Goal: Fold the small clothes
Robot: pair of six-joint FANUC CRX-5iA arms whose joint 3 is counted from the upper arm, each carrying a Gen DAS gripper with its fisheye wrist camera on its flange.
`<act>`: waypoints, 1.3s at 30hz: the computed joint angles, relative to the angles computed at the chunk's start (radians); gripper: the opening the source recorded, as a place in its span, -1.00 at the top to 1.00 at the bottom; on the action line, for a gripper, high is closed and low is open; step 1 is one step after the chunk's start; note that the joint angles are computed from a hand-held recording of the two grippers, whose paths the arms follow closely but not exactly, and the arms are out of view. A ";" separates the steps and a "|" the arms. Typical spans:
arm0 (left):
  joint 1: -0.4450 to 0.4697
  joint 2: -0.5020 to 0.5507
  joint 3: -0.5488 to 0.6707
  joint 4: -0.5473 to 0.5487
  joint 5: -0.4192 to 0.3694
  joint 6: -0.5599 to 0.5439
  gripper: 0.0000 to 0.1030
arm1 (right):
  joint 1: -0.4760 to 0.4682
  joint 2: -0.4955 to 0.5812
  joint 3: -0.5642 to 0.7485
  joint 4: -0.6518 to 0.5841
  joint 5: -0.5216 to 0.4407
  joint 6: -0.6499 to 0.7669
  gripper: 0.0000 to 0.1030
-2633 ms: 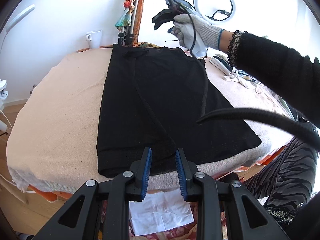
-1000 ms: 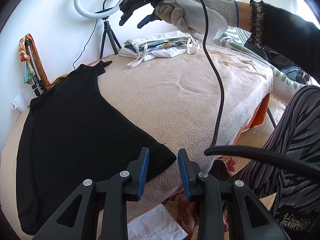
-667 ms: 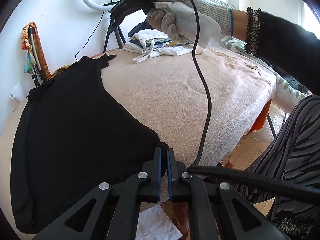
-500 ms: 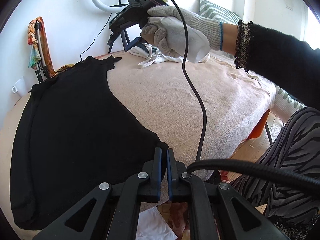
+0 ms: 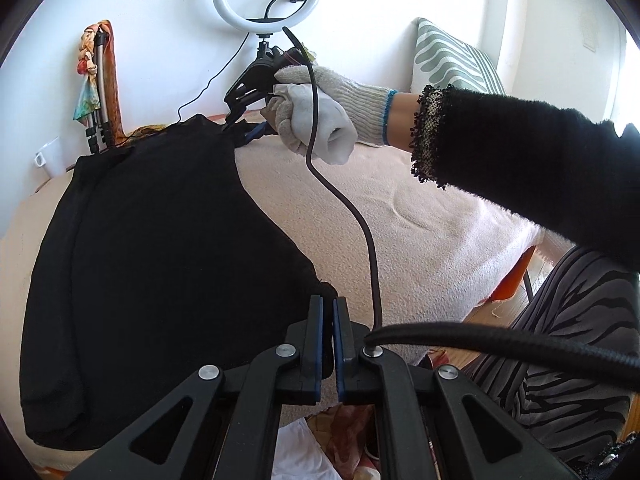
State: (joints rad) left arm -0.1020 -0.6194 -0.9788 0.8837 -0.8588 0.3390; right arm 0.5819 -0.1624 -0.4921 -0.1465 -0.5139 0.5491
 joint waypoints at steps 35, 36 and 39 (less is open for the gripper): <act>0.575 -0.152 -0.081 0.069 -0.349 -0.042 0.98 | 0.212 0.345 0.435 0.438 -0.334 -0.109 0.91; 0.587 -0.152 -0.082 0.062 -0.355 -0.041 0.98 | 0.216 0.365 0.457 0.436 -0.346 -0.097 0.91; 0.621 -0.144 -0.082 0.052 -0.375 -0.047 0.98 | 0.229 0.431 0.527 0.440 -0.387 -0.062 0.91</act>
